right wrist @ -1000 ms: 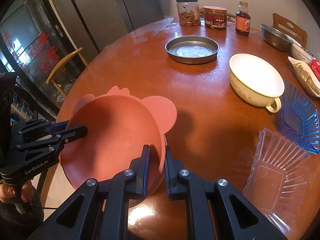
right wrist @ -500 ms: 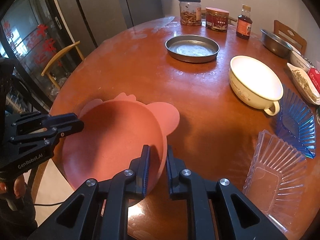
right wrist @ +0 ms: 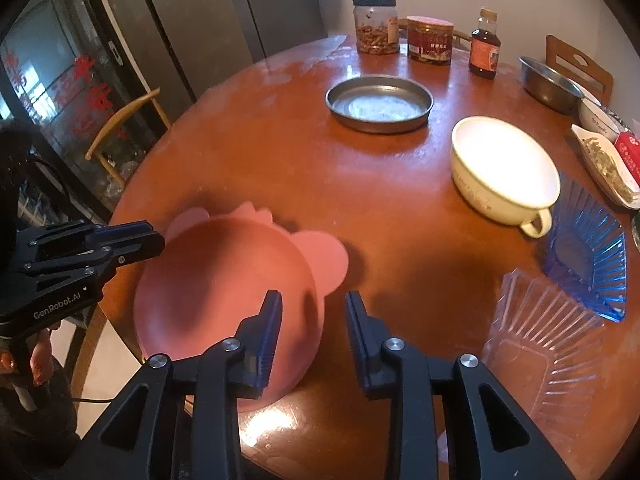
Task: Organize plates and bowls
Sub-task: 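Lower the pink plate onto the shell bowl and open both grippers, then grasp the rim of the round metal pan with both grippers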
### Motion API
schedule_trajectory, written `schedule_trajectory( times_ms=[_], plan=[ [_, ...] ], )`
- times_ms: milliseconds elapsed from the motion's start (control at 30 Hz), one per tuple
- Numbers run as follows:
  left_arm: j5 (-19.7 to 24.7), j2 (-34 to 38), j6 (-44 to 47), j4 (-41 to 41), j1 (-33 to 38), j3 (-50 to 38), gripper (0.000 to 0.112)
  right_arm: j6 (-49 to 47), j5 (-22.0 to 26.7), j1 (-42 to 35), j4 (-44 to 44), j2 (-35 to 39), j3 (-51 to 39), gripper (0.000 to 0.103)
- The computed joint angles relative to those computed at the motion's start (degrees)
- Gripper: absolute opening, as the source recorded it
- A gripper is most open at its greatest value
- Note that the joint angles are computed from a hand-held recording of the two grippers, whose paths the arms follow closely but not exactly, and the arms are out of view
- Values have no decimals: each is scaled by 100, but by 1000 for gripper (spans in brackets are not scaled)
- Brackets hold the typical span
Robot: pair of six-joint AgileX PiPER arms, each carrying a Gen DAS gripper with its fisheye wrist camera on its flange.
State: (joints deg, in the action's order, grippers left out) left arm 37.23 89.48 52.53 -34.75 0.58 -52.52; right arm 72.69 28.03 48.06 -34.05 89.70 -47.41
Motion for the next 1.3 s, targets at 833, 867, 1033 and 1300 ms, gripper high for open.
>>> schedule_trajectory(
  times_ms=[833,867,1033,1300],
  plan=[
    [1483,2715,-2292,1522,-820,-4984,51,-3972,802,-2571,2543,791,-2398,35],
    [1496,2780,-2354,1583,-869,-5084,51,-4023,862,-2630,2580,892,-2519,35],
    [1819,3427,-2644,1849,-1160,-6074,51,-4655,1150,-2966,3085,1506,-3259,36],
    [3132,5273,-3236,2172,-1514,-8915,51,-5171,1871,-3392,3439,2784,-4704,36]
  ],
)
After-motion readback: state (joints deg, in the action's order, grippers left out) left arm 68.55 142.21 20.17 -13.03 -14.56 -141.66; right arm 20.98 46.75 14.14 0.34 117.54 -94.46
